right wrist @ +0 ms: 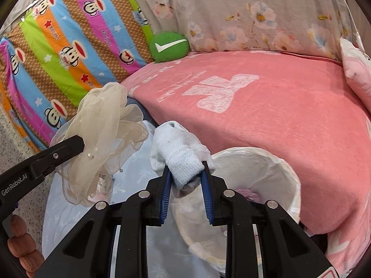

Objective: Collect trash
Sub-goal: 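Carry the tulle scrunchie and white sock over the bin and release both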

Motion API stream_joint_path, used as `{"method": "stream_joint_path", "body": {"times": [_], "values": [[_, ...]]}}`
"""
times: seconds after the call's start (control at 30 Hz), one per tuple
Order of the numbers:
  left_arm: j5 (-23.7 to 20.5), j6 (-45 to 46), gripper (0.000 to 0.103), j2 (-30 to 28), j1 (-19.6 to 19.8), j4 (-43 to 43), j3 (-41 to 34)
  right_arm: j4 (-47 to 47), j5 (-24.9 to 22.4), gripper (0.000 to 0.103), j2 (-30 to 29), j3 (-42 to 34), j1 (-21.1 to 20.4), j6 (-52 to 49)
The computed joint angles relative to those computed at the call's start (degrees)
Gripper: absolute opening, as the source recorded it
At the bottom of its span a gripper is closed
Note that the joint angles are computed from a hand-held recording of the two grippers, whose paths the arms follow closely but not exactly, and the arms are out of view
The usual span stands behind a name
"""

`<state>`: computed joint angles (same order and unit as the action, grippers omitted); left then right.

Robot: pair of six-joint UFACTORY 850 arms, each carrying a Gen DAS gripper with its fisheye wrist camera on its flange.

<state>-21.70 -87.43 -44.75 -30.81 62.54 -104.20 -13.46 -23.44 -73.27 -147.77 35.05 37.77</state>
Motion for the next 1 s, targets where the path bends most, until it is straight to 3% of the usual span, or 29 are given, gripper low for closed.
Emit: {"method": "stream_joint_path", "body": {"times": [0.23, 0.8, 0.9, 0.97, 1.0], "values": [[-0.48, 13.64, 0.004, -5.13, -0.92, -12.02, -7.81, -5.25, 4.75, 0.024, 5.87, 11.77, -1.74, 7.32], [-2.95, 27.03, 0.008, -11.90, -1.55, -24.88, -18.52, -6.65, 5.45, 0.025, 6.88, 14.44, -3.29, 9.77], [-3.19, 26.76, 0.020, -12.31, -1.66, -24.44, -19.18, -7.06, 5.11, 0.027, 6.60, 13.98, -3.26, 10.26], [-3.42, 25.94, 0.041, -12.51, -1.71, -23.61, -19.52, -7.43, 4.85, 0.028, 6.47, 13.83, -3.21, 10.68], [-3.37, 24.68, 0.046, -12.40, -1.74, -22.49, -19.31, -7.00, 4.80, 0.028, 6.38, 13.70, -3.29, 10.22]]}}
